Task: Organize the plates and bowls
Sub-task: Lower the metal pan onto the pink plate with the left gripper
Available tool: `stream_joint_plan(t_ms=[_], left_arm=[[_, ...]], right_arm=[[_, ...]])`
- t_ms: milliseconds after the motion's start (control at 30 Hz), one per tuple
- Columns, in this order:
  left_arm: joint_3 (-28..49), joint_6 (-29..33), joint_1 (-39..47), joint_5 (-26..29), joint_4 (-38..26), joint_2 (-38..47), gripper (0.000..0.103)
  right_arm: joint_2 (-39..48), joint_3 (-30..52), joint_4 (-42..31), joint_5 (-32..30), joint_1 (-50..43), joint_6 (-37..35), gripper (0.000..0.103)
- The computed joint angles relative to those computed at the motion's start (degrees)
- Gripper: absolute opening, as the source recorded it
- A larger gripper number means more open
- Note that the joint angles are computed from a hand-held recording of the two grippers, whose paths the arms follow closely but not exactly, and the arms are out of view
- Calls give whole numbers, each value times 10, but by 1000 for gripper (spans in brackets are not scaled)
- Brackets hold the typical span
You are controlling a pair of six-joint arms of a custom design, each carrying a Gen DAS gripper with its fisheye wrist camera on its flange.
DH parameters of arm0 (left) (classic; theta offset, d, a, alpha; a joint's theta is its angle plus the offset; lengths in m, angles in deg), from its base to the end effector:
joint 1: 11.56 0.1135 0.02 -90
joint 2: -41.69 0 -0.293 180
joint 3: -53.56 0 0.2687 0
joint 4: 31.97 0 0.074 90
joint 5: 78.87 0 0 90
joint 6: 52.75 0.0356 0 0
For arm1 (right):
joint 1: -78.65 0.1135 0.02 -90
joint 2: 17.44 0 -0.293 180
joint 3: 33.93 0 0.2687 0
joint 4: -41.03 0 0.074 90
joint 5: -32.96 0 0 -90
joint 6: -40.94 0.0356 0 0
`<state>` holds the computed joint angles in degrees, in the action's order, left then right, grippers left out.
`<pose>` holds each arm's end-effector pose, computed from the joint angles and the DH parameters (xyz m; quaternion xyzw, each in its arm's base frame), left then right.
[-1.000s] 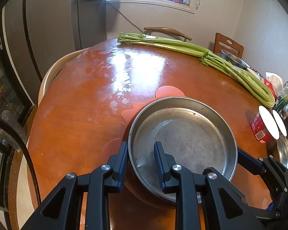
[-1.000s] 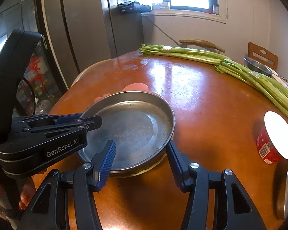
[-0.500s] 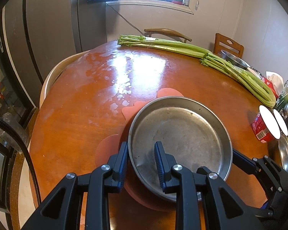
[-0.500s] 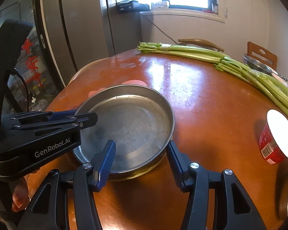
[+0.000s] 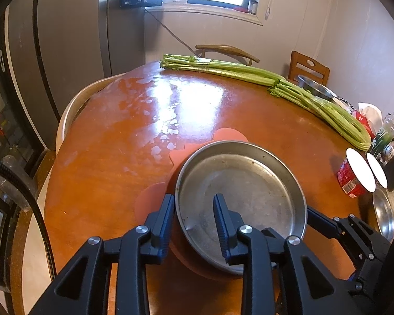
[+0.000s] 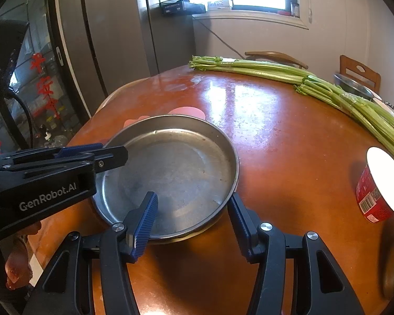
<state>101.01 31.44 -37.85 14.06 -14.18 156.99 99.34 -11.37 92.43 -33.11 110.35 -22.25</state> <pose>0.2833 -0.1420 0.0455 0.1756 0.9230 -0.1175 0.3215 0.1866 0.0983 0.0347 0.0446 0.8992 0.0256 0.4344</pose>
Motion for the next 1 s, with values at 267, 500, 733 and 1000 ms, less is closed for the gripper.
stream_joint_plan(t_ms=[267, 500, 733, 1000], left_arm=[[-45, 2, 8, -8, 20, -43, 33], [-38, 0, 31, 18, 8, -20, 34], [-20, -13, 50, 75, -13, 3, 42], [-2, -20, 43, 75, -37, 23, 45]], right_arm=[[-11, -10, 8, 3, 2, -2, 57], [-16, -33, 39, -6, -7, 4, 58], [-25, -65, 77, -23, -23, 21, 63], [-21, -58, 62, -56, -36, 30, 63]])
